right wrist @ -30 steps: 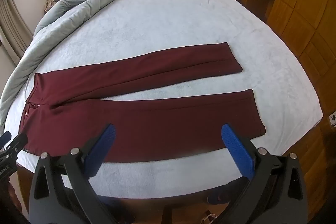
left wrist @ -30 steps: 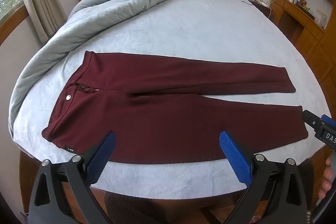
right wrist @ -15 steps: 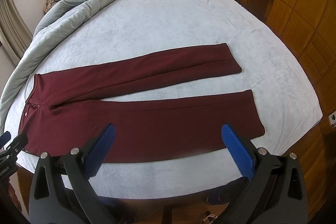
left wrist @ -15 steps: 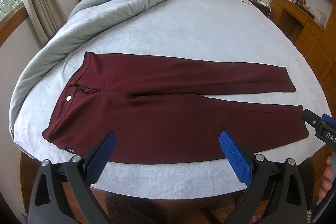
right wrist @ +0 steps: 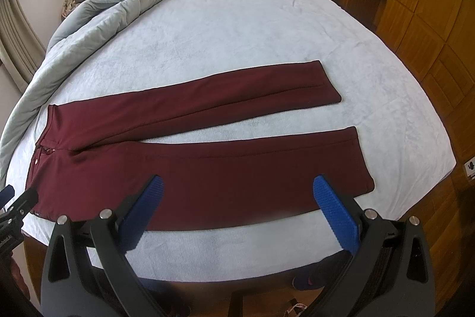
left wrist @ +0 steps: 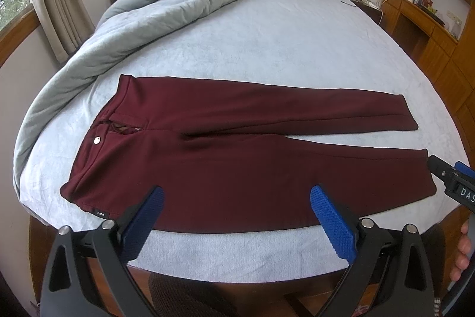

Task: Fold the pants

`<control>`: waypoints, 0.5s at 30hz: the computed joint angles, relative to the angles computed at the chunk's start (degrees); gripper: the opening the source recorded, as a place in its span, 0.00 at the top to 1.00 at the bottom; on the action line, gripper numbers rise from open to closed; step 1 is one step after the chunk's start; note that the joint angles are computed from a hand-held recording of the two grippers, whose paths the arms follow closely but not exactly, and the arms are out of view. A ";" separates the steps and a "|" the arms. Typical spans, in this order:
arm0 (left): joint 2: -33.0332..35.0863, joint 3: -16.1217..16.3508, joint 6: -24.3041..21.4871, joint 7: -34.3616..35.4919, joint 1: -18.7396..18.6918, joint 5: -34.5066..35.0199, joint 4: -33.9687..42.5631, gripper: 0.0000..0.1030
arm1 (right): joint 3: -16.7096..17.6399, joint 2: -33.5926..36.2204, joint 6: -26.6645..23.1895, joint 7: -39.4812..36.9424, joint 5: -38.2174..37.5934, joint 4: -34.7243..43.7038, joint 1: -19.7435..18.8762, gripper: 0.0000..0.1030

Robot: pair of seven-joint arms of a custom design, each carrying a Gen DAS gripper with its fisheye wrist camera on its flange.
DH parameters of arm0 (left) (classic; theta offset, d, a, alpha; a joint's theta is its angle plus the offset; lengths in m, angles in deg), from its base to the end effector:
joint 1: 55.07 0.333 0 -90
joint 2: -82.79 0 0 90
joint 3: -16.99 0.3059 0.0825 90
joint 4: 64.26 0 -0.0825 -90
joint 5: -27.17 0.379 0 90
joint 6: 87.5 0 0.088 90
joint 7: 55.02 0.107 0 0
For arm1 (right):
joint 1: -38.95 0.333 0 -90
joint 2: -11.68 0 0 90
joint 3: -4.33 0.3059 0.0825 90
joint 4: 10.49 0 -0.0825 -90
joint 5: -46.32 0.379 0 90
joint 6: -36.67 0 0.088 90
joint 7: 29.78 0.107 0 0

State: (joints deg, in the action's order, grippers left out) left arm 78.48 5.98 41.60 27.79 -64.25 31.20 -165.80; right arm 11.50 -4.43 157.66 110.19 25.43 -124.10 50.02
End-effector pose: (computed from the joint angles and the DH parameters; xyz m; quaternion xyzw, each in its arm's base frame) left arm 0.5411 -0.2012 0.6332 -0.5860 0.7617 -0.2133 0.1757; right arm 0.4827 0.1496 0.6214 -0.5208 0.8089 -0.2222 0.1585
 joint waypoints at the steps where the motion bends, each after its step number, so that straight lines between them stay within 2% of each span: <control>1: 0.00 0.00 0.00 0.00 0.00 0.00 0.00 0.04 | -0.03 0.00 0.01 -0.07 0.02 -0.01 0.01 0.02; 15: 0.14 0.00 0.03 -0.04 -0.10 0.09 0.10 0.04 | -0.28 -0.57 0.31 -0.44 0.54 -0.96 -0.14 0.02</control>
